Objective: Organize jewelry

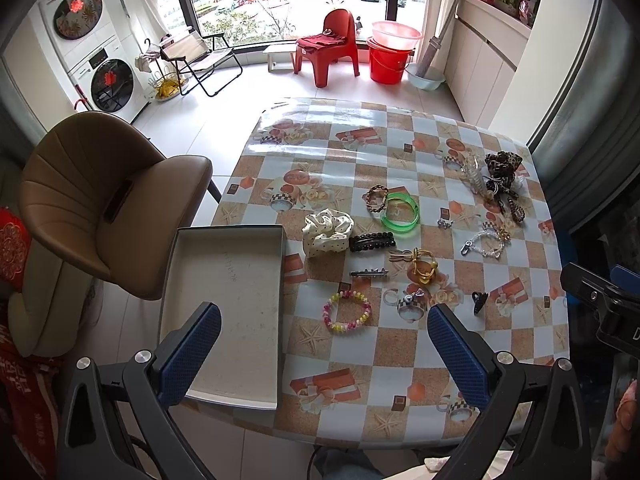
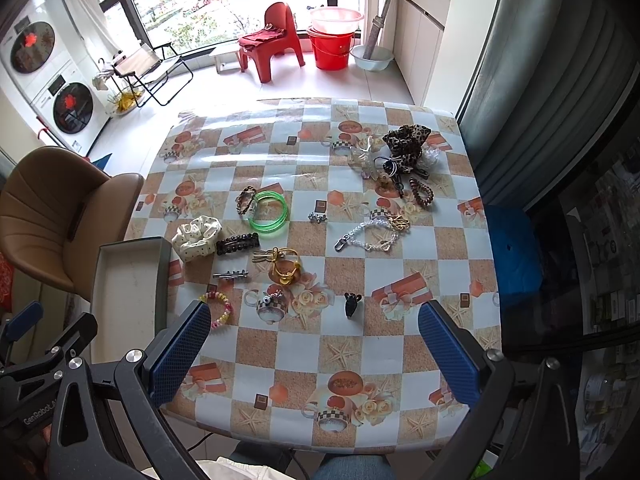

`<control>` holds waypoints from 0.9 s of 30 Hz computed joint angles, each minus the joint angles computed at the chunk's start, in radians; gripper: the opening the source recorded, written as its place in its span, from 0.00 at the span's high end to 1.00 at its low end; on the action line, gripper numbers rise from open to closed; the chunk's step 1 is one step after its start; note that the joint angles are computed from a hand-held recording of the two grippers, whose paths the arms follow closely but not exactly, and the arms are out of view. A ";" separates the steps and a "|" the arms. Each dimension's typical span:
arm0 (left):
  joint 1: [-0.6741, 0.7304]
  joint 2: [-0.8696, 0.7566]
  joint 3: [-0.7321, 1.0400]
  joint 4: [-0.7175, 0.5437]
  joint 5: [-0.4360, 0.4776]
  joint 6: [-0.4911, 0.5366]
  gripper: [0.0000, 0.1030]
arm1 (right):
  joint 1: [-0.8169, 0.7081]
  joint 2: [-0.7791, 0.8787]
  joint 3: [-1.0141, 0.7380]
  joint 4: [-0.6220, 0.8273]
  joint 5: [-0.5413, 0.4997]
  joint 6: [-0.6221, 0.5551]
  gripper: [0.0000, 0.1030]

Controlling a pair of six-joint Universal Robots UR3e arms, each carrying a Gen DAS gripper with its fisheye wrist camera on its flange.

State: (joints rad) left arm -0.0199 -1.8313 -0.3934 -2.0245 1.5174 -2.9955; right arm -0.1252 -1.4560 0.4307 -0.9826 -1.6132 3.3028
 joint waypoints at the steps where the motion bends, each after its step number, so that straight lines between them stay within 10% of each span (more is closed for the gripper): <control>1: -0.002 -0.008 0.016 -0.008 0.001 -0.001 0.00 | 0.002 0.001 0.001 -0.002 -0.001 0.001 0.00; 27: 0.001 -0.016 0.031 -0.022 0.001 0.004 0.00 | 0.007 0.008 -0.004 0.002 -0.004 0.007 0.00</control>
